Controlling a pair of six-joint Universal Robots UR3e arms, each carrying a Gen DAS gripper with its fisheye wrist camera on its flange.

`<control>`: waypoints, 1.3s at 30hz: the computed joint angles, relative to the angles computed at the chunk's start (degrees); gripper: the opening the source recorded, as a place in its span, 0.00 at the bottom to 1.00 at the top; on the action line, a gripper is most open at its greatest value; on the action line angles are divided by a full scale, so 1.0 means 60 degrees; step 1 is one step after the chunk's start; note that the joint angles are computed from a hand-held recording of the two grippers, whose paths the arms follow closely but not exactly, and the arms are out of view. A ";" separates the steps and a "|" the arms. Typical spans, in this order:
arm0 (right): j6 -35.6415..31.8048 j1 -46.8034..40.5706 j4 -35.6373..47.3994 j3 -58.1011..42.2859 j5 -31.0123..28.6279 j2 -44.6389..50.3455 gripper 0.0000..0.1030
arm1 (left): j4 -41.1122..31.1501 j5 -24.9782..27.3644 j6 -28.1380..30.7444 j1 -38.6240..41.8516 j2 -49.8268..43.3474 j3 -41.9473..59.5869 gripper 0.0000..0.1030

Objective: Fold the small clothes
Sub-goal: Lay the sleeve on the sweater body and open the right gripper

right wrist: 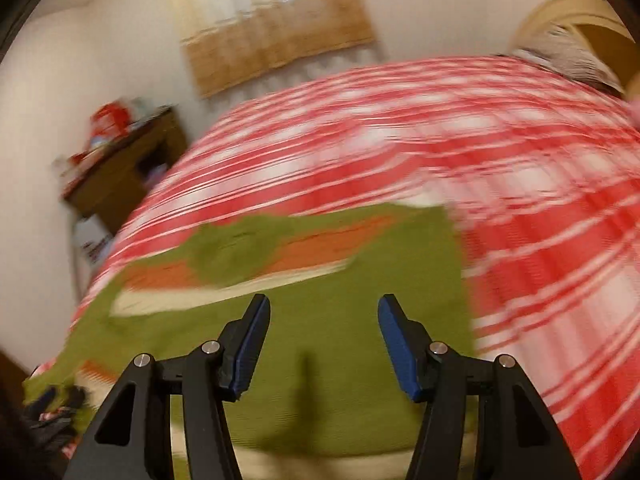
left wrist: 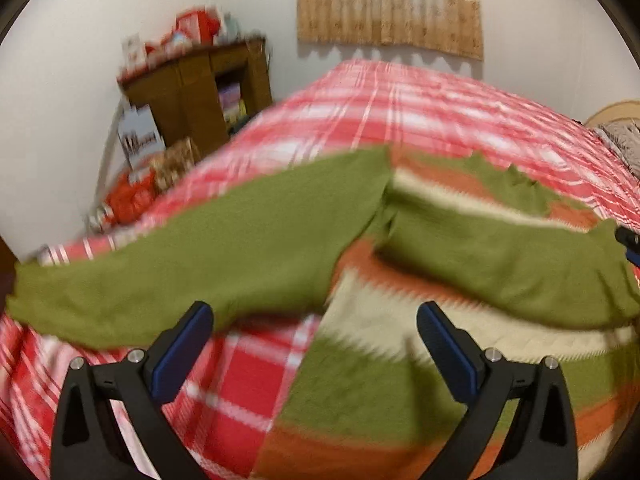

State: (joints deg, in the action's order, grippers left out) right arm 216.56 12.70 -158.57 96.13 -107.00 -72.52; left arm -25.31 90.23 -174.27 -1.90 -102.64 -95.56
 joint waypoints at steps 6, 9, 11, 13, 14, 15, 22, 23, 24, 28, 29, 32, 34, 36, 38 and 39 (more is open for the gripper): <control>0.0149 -0.1149 -0.0277 0.1742 0.1087 -0.0995 0.56 | -0.0919 0.1317 -0.0253 -0.1475 -0.2375 0.3410 1.00; -0.0218 -0.0874 -0.0163 0.1690 0.0764 -0.0815 0.40 | -0.1453 0.1564 -0.0486 -0.1809 -0.3403 0.4702 1.00; -0.0373 -0.0724 0.0240 0.1552 0.0340 -0.0828 0.25 | -0.1908 0.1850 -0.0497 -0.1967 -0.3947 0.5293 1.00; -0.0327 -0.0935 0.0146 0.1889 0.0400 -0.1065 0.24 | -0.2476 0.1662 -0.0616 -0.1872 -0.4103 0.5607 1.00; -0.0185 -0.1018 0.0042 0.2128 0.0348 -0.1221 0.24 | -0.2468 0.1485 -0.0700 -0.1784 -0.4013 0.5535 1.00; -0.0123 -0.1252 -0.0206 0.2516 0.0541 -0.1443 0.24 | -0.2501 0.1394 -0.0814 -0.1696 -0.3951 0.5467 1.00; 0.0897 -0.0663 0.0688 0.2002 -0.0663 -0.1444 0.23 | -0.2453 0.1075 -0.1052 -0.1610 -0.3840 0.5161 1.00; 0.1015 0.0048 0.1322 0.1269 -0.1939 -0.1110 0.23 | -0.2450 0.1137 -0.1066 -0.1650 -0.3856 0.5178 1.00; 0.0748 0.0499 0.1275 0.0936 -0.2594 -0.0857 0.23 | -0.2461 0.1162 -0.1074 -0.1663 -0.3882 0.5216 1.00; -0.0534 0.0954 0.0683 0.0315 -0.2107 -0.0325 0.23 | -0.2424 0.1180 -0.1065 -0.1660 -0.3880 0.5183 1.00; -0.0633 0.0862 0.0666 0.0361 -0.1710 -0.0277 0.23 | -0.2453 0.1160 -0.1073 -0.1651 -0.3898 0.5219 1.00; -0.0423 0.0503 0.0494 0.1015 -0.1036 -0.0215 0.23 | -0.2436 0.1172 -0.1074 -0.1659 -0.3901 0.5210 1.00; -0.0392 0.0243 -0.0192 0.1521 -0.0603 -0.0444 0.23 | -0.2464 0.1184 -0.1070 -0.1662 -0.3901 0.5231 1.00; -0.0344 0.0318 -0.0359 0.1565 -0.0706 -0.0345 0.23 | -0.2447 0.1173 -0.1087 -0.1665 -0.3970 0.5289 1.00; -0.0366 0.0585 -0.0193 0.1272 -0.1109 -0.0120 0.25 | -0.2458 0.1119 -0.1101 -0.1645 -0.3925 0.5261 1.00; -0.0375 0.0707 -0.0037 0.1072 -0.1302 0.0014 0.26 | -0.2463 0.1079 -0.1105 -0.1624 -0.3900 0.5235 1.00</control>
